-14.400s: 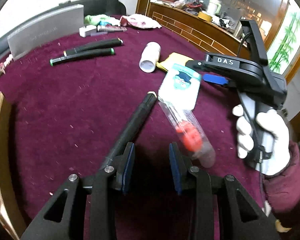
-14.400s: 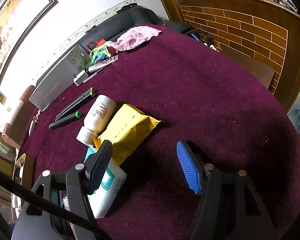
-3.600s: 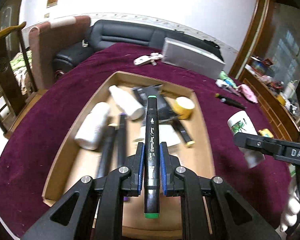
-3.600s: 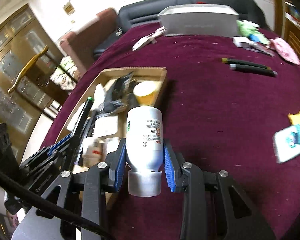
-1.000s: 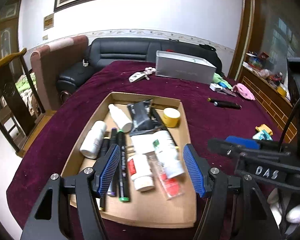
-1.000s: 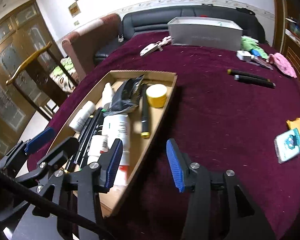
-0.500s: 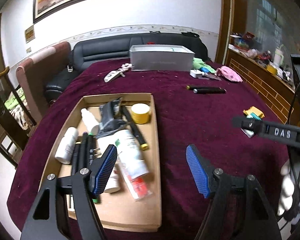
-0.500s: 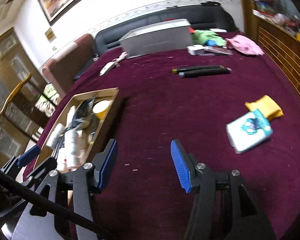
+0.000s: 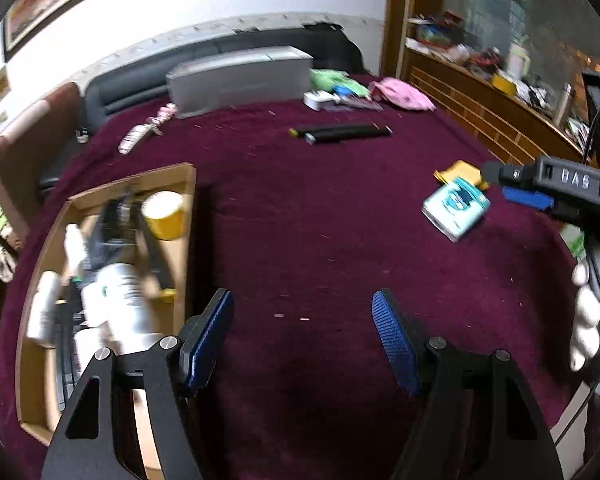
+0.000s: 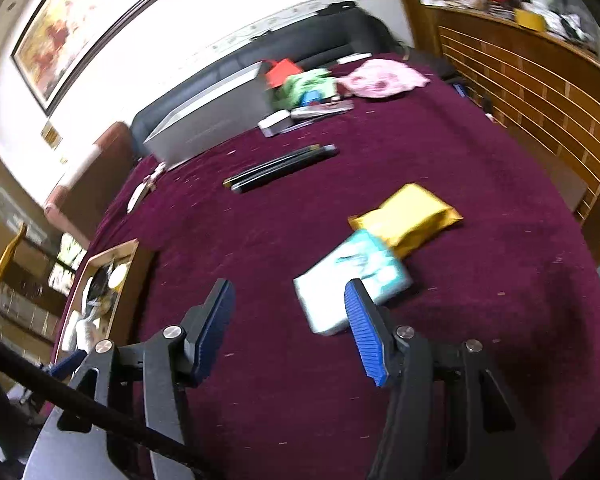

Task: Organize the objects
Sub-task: 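Withdraw both tools from the tray toward the remaining table items, then push the blue-and-white tissue pack toward the left tool with the right tool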

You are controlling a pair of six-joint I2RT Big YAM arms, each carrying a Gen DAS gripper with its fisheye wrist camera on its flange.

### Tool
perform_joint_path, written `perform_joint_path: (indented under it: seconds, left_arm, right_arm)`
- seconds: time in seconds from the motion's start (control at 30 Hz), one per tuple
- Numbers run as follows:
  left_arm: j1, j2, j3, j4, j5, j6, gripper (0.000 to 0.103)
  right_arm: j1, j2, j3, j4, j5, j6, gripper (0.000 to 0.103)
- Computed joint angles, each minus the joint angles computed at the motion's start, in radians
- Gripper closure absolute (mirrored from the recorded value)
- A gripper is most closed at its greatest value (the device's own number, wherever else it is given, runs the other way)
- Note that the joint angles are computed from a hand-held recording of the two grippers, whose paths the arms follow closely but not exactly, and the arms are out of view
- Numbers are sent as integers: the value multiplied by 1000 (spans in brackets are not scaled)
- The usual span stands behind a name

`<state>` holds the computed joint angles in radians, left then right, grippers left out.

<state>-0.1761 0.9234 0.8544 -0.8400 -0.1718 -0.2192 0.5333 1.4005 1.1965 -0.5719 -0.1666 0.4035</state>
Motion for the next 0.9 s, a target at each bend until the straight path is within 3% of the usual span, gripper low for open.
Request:
perform_joint_path:
  seconds: [0.43, 0.5, 0.9]
  left_arm:
    - [-94, 153, -6, 20, 54, -11, 37]
    - [-113, 153, -13, 36, 18, -1, 35]
    - [-108, 143, -25, 58, 47, 16, 22]
  right_arm:
    - [-169, 16, -19, -25, -26, 24, 45]
    - [-175, 30, -8, -37, -33, 21, 45]
    - [-113, 178, 111, -74, -211, 44, 45]
